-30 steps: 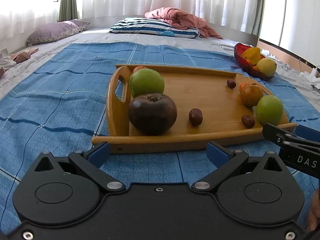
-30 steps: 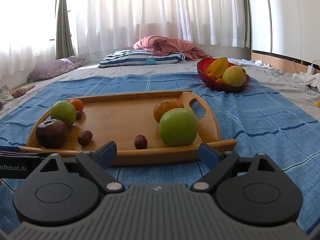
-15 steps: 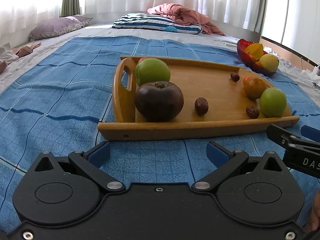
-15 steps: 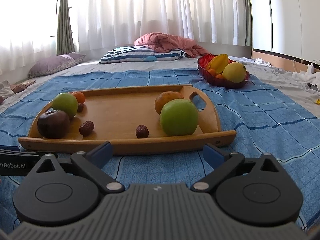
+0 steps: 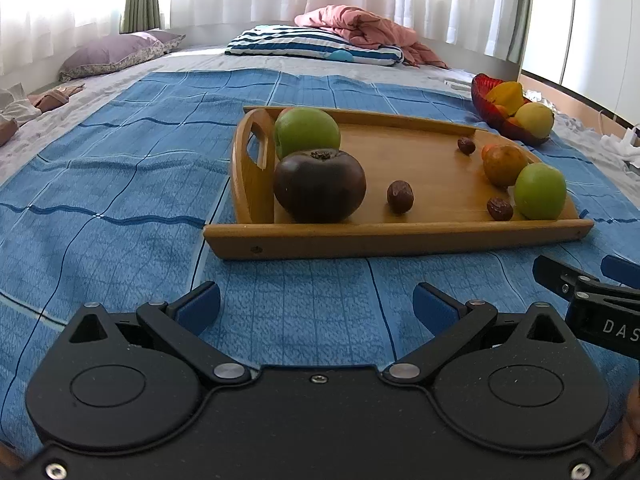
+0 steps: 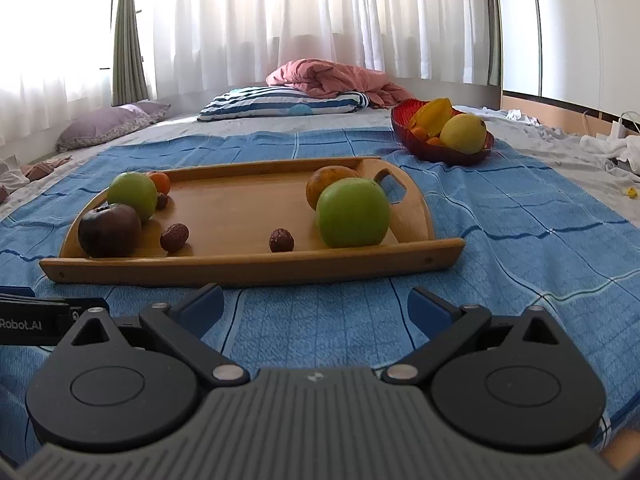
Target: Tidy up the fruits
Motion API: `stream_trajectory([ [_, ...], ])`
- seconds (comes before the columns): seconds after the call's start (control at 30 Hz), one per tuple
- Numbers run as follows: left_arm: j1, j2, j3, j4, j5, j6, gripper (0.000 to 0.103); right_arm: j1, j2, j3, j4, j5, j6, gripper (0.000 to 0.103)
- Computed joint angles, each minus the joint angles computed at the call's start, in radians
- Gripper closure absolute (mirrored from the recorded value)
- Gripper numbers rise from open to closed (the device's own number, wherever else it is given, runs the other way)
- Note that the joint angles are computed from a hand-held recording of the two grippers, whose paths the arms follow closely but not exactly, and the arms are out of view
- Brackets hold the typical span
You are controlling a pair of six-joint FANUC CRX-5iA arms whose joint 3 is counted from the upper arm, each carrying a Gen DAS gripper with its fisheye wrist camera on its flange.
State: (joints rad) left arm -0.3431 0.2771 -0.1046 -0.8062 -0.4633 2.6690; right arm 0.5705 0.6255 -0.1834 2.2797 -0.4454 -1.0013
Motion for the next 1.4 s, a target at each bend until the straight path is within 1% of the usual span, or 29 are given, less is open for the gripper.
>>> stream_trajectory([
  [0.27, -0.016, -0.001, -0.002, -0.017, -0.023, 0.016, 0.000, 0.004, -0.005, -0.020, -0.012, -0.003, 0.003, 0.000],
  [0.57, -0.037, 0.015, 0.016, -0.046, -0.061, 0.033, 0.000, 0.015, 0.002, -0.026, -0.052, -0.011, 0.046, 0.000],
  [0.87, -0.050, 0.031, 0.033, -0.063, -0.087, 0.063, 0.000, 0.021, 0.012, -0.019, -0.063, -0.016, 0.084, 0.000],
  [1.03, -0.051, 0.039, 0.043, -0.062, -0.100, 0.073, 0.000, 0.014, 0.014, -0.013, -0.052, 0.003, 0.087, 0.000],
  [1.27, -0.058, 0.052, 0.061, -0.066, -0.123, 0.088, 0.000, -0.009, 0.014, 0.005, -0.037, 0.068, 0.089, 0.000],
  [1.4, -0.064, 0.059, 0.068, -0.073, -0.135, 0.098, 0.000, -0.006, 0.019, 0.009, -0.051, 0.067, 0.121, 0.000],
])
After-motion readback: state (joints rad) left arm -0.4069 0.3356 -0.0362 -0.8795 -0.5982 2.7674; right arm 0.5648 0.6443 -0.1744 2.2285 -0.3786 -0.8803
